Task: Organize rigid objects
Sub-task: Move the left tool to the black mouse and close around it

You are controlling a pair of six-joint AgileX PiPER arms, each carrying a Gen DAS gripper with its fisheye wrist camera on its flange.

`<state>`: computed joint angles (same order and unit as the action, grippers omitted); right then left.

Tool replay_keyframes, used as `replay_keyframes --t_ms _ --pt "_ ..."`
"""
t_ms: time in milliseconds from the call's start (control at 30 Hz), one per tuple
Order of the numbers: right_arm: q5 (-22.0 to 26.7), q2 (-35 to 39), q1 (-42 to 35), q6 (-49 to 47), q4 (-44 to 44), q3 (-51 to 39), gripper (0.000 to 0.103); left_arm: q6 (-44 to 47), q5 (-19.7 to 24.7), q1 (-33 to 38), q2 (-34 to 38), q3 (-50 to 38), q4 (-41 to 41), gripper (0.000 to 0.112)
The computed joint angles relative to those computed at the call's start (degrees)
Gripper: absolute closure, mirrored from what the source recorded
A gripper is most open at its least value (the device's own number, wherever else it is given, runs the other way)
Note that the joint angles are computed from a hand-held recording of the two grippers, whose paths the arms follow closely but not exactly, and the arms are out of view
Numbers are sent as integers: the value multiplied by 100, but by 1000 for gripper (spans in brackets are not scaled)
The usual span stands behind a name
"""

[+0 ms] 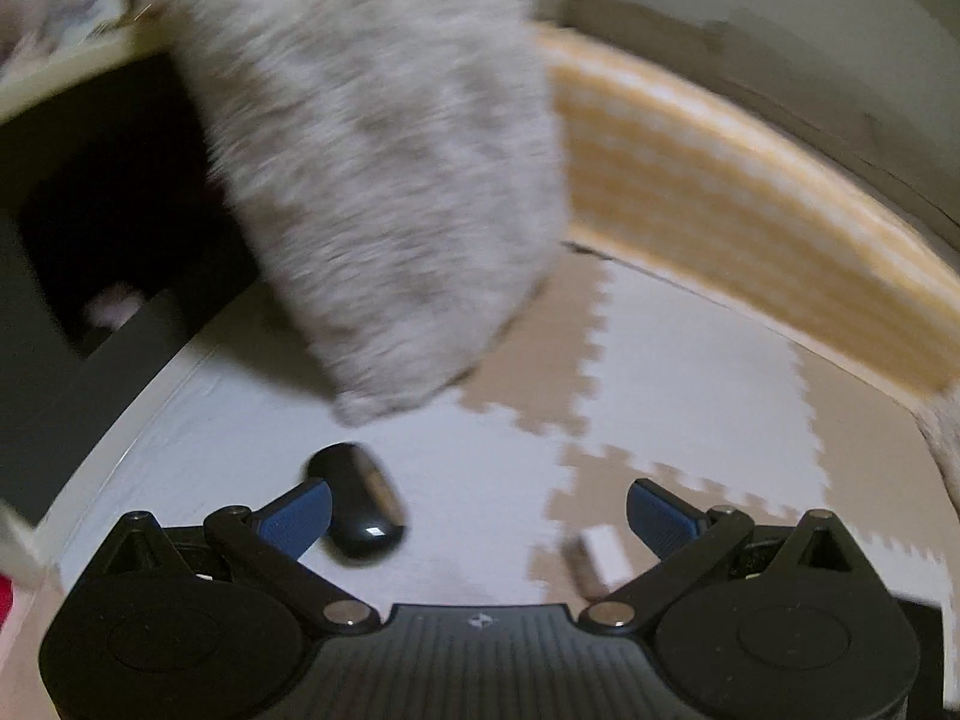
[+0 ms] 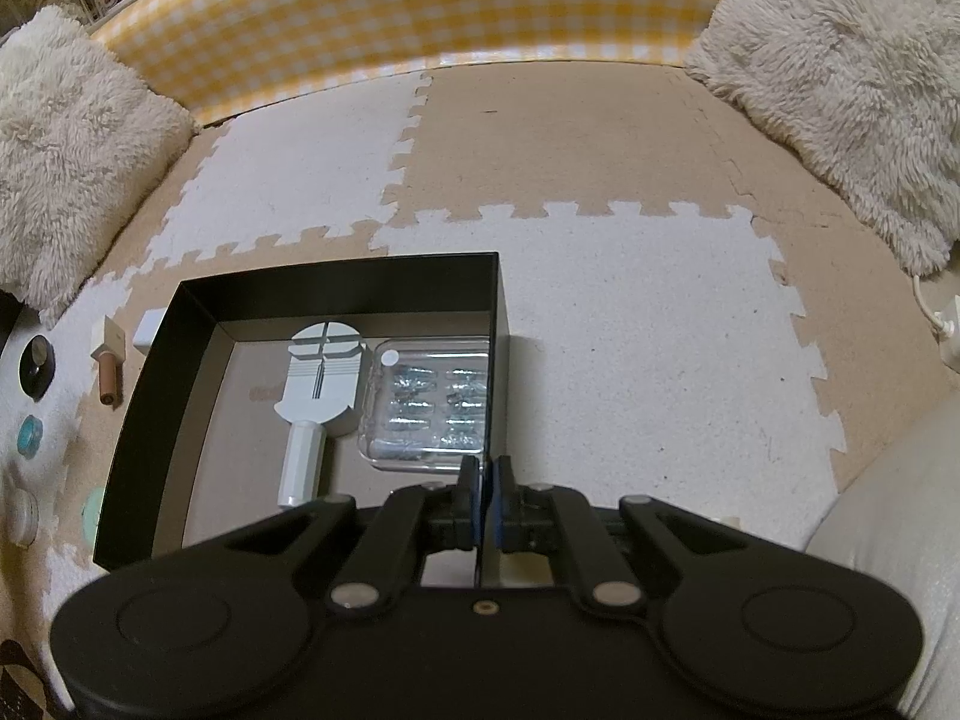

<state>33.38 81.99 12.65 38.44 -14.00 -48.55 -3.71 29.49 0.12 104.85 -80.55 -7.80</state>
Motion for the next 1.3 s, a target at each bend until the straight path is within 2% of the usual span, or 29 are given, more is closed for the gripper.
replay_keyframes --t_ms 133,400,767,900,1033,1133,1300 --pt "0 -1 2 -1 -4 4 99 -676 46 215 367 -280 136 11" --pt "46 12 37 22 -80 -12 99 -937 312 491 1132 -782 -375 30" --pt "71 40 62 14 -125 -45 99 -1367 256 408 1931 -1431 323 41" --pt "63 30 67 2 -127 -29 99 -1555 671 316 2182 -1875 712 52" --pt "71 32 74 12 -144 -29 98 -1545 966 302 2319 -2045 769 54" --pt "87 27 97 40 -169 -29 98 -1449 835 260 2295 -1934 958 56" --pt "73 30 91 33 -136 -28 98 -1106 810 262 2212 -1847 761 58"
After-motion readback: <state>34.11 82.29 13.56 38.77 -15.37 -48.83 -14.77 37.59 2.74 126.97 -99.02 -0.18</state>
